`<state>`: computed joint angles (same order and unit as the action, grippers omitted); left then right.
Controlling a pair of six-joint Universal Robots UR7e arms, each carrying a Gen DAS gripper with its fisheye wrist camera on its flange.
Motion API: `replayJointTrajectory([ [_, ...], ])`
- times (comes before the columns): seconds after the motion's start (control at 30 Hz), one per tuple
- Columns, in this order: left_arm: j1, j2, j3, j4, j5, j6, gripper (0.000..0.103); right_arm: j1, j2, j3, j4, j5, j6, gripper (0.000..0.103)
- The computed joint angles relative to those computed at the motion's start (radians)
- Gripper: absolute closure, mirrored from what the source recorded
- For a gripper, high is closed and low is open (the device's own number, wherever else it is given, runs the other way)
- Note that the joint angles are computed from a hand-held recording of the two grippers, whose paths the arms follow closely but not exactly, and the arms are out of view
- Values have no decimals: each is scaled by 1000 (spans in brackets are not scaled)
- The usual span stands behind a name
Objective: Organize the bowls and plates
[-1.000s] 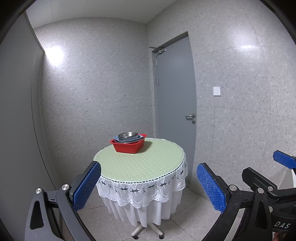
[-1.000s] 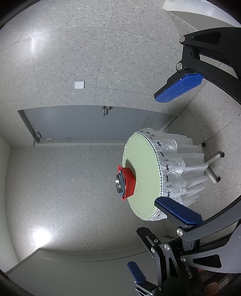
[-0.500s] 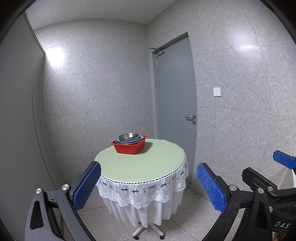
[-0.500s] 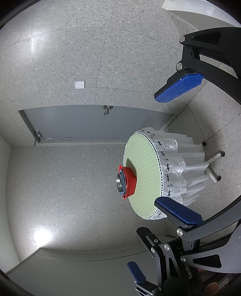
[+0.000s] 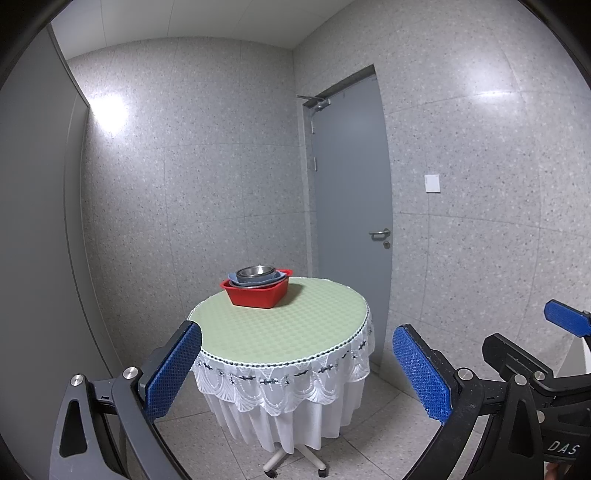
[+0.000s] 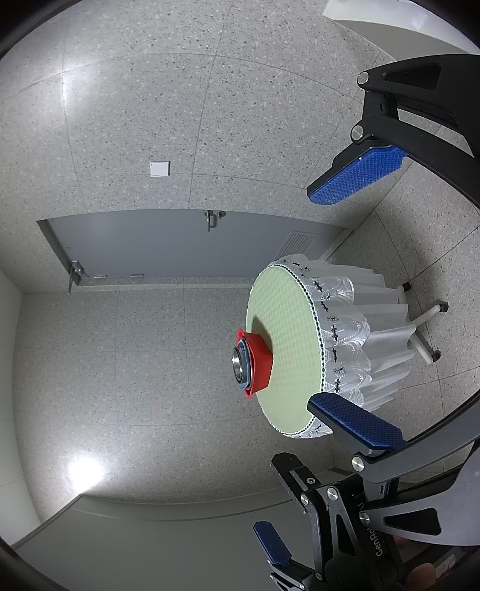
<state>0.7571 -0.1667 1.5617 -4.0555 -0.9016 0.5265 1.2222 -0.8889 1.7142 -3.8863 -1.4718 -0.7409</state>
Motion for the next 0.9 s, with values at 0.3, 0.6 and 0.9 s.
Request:
replayJointTrajectory([
  [0.3,1,-2,1,0,-1,1,1,3,4,-9,9,-4,0,0],
  [0.6,7,-10,5,3,-5,4,1,8,10,-12,8,-10,2,0],
  [0.9,13,-12,1,10,-12,6,1,9,13,-14,7,-13,-1,0],
])
